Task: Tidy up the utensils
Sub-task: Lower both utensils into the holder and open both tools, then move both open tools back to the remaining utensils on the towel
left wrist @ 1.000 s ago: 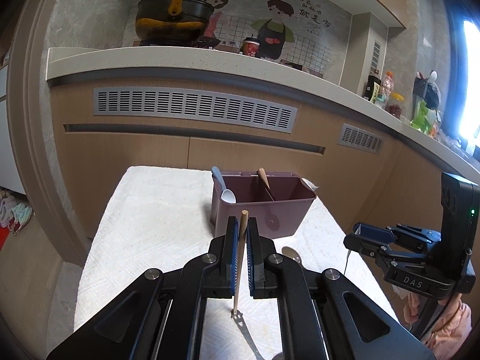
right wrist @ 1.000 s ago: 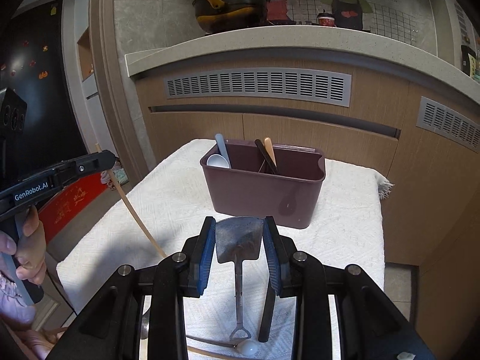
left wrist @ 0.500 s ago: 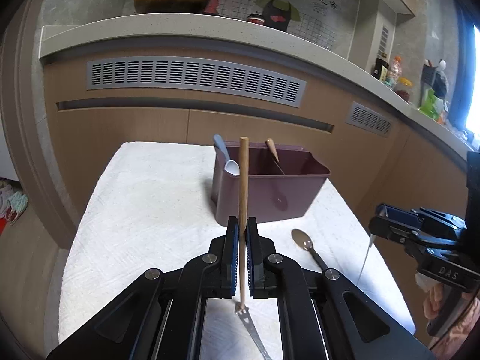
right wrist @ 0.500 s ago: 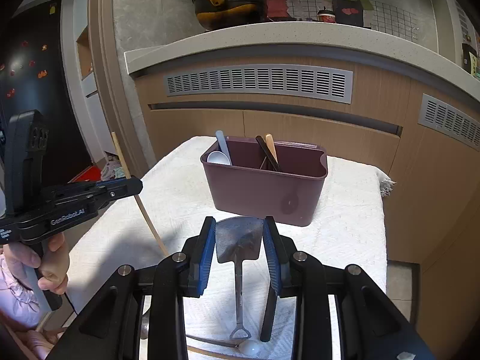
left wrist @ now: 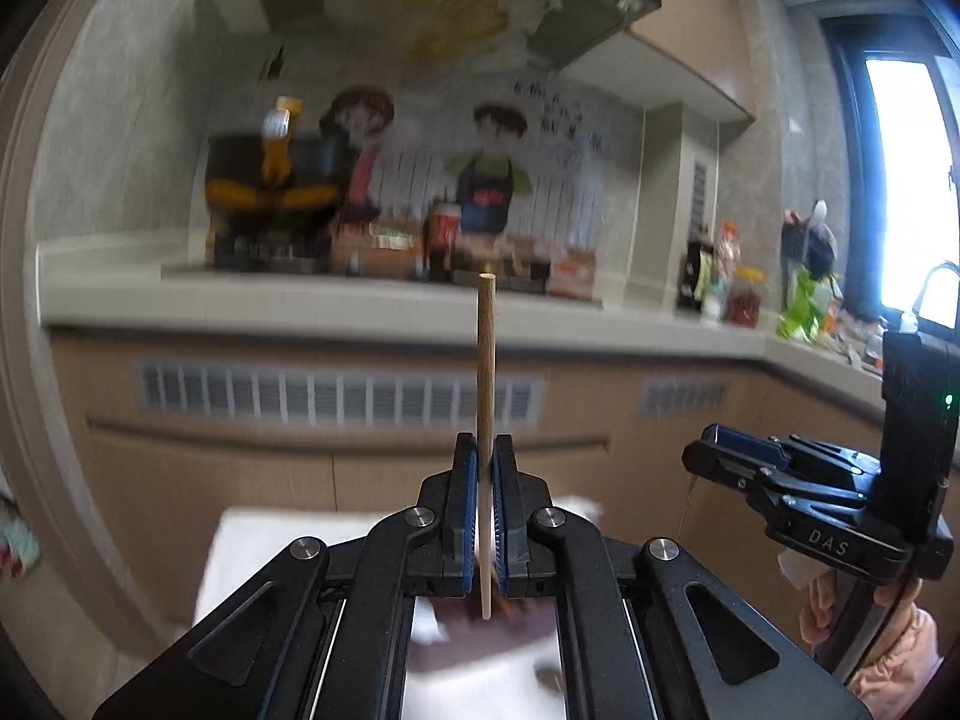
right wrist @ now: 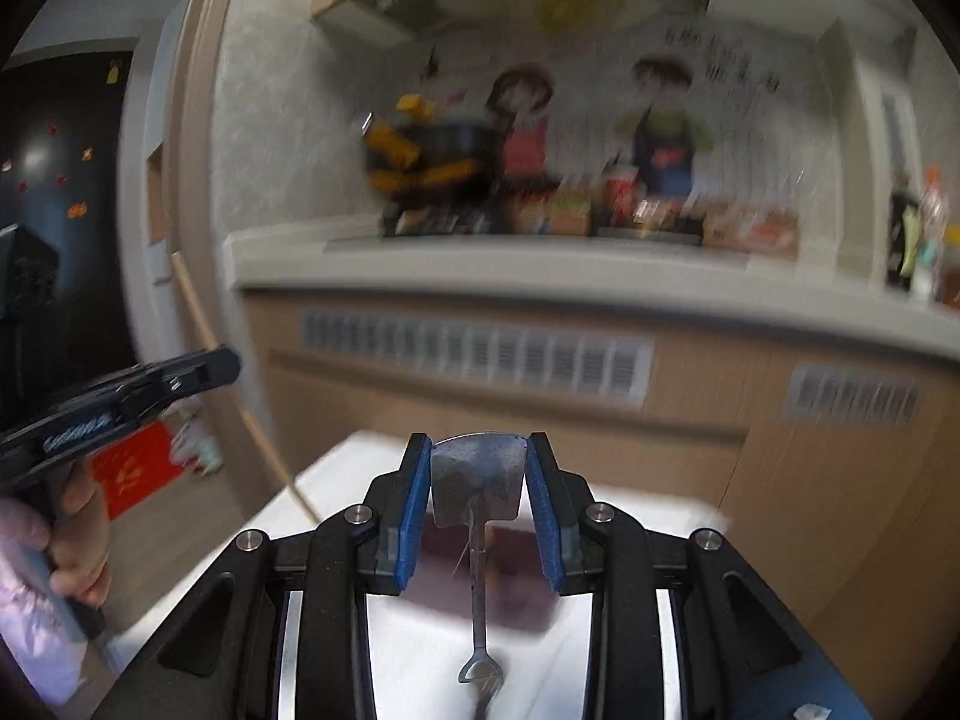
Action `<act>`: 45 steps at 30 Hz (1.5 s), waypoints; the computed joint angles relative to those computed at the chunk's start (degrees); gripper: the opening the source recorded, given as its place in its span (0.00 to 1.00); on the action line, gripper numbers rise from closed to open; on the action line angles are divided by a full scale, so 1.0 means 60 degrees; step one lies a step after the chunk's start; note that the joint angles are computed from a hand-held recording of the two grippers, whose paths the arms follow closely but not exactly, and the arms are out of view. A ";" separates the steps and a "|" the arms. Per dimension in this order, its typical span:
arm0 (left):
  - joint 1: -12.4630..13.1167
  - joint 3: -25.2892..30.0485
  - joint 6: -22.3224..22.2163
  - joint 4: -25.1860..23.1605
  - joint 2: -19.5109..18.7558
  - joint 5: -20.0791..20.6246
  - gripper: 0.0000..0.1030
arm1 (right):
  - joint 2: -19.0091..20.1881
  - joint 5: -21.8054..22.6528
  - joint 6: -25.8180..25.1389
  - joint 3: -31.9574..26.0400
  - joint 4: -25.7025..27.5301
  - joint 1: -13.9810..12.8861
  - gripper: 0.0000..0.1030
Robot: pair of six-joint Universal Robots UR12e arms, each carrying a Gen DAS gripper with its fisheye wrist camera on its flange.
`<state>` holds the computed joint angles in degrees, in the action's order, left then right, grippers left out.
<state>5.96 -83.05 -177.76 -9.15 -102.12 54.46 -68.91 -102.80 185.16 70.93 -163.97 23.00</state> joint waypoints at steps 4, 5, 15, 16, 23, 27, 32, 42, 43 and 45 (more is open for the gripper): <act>-0.0162 0.0772 -0.0098 -0.0248 -0.0555 0.0175 0.05 | 0.0632 -0.0348 -0.0216 -0.0812 -0.0079 -0.0122 0.28; -0.0195 0.0923 -0.0079 -0.0386 -0.0692 0.0223 0.05 | 0.0787 -0.0457 -0.0180 -0.0972 -0.0022 -0.0145 0.28; -0.0525 0.1447 0.0707 -0.2508 -0.1530 0.0589 0.05 | 0.1463 -0.0077 0.0645 -0.1173 0.0967 -0.0490 0.28; -0.0548 0.1467 0.0850 -0.2871 -0.1597 0.0563 0.06 | 0.1491 0.0015 0.0722 -0.1127 0.1081 -0.0519 0.28; -0.0528 0.1506 0.0970 -0.4937 -0.1767 0.0611 0.11 | 0.1322 0.0251 0.1435 -0.0556 0.1804 -0.0590 0.62; -0.0451 0.0828 0.0818 -0.4298 -0.1363 0.0992 0.35 | 0.0867 0.0294 0.1710 0.0165 0.1449 -0.0572 0.98; -0.0338 -0.0258 0.1144 -0.3773 -0.0615 0.1318 0.50 | 0.0276 0.0855 0.1863 0.0953 0.1722 -0.0554 1.00; -0.0199 -0.1943 0.3001 -0.5419 0.0709 0.1551 0.65 | -0.0669 0.0081 0.1460 0.2338 0.2524 0.0116 1.00; -0.0202 -0.2090 0.3198 -0.5585 0.0817 0.1707 0.65 | -0.0738 -0.0059 0.1361 0.2476 0.2618 0.0208 1.00; -0.0243 -0.2237 0.3338 -0.5832 0.0946 0.1980 0.65 | -0.0833 -0.0223 0.1200 0.2664 0.2881 0.0344 1.00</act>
